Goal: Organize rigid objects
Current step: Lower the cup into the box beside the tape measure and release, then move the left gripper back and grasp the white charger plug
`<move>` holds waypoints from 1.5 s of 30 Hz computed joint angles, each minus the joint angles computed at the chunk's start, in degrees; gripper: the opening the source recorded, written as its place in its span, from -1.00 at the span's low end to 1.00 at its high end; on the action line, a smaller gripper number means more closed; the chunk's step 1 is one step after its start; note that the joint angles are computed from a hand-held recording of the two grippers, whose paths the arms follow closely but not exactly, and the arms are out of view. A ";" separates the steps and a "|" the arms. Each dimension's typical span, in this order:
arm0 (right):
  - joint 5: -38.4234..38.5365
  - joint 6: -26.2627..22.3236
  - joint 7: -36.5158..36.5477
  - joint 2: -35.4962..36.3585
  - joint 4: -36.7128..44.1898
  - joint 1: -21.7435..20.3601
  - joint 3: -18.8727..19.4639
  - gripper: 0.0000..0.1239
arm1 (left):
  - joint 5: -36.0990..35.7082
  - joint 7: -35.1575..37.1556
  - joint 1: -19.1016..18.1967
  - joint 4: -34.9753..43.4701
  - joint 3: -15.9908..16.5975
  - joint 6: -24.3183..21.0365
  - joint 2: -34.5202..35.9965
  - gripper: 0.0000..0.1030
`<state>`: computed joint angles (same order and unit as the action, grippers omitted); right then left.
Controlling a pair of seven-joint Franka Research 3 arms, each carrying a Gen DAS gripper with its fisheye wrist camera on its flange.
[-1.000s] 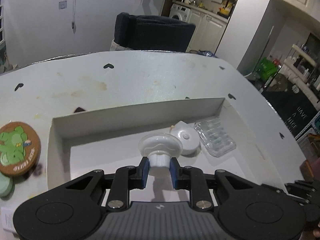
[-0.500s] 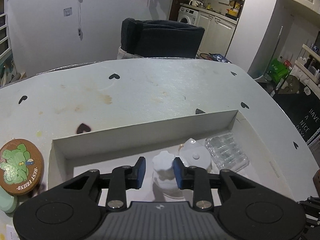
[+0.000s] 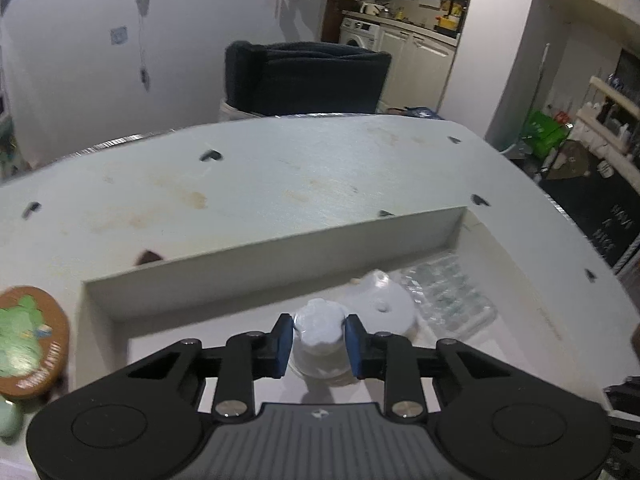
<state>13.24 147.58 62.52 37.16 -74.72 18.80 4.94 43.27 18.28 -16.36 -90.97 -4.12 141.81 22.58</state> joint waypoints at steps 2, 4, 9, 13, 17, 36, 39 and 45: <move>-0.01 0.01 0.03 0.01 0.02 0.03 -0.03 -0.82 | 0.86 -0.10 -0.27 0.11 0.36 -1.04 -0.28 -0.43; -0.05 0.04 0.00 -0.02 -0.03 0.05 -0.05 -0.82 | 1.11 -0.50 -0.01 -0.11 0.48 -1.05 -0.59 -0.42; -0.14 0.00 0.09 -0.04 -0.04 0.13 -0.11 -0.82 | 1.50 -2.44 0.28 -0.93 0.39 -1.98 -1.31 -0.10; -0.29 0.01 0.14 0.01 0.02 0.20 -0.18 -0.82 | 0.58 -1.74 0.72 -2.52 -0.46 -2.00 -2.41 0.12; -0.30 -0.01 -0.09 0.09 0.10 0.11 -0.09 -0.82 | 0.46 -1.72 0.79 -4.96 -1.16 -1.24 -4.18 0.48; -0.45 0.58 -0.15 -0.15 -0.43 0.30 -0.22 -0.82 | 16.52 -15.05 0.03 -24.21 -6.60 5.07 -21.31 1.00; -0.56 0.86 -0.04 -0.22 -0.61 0.37 -0.27 -0.81 | 21.00 -19.34 0.64 -27.85 -8.56 3.83 -24.95 1.00; -0.64 1.06 -0.05 -0.32 -0.84 0.35 -0.21 -0.81 | 24.58 -27.63 2.04 -35.18 -12.14 0.27 -32.36 1.00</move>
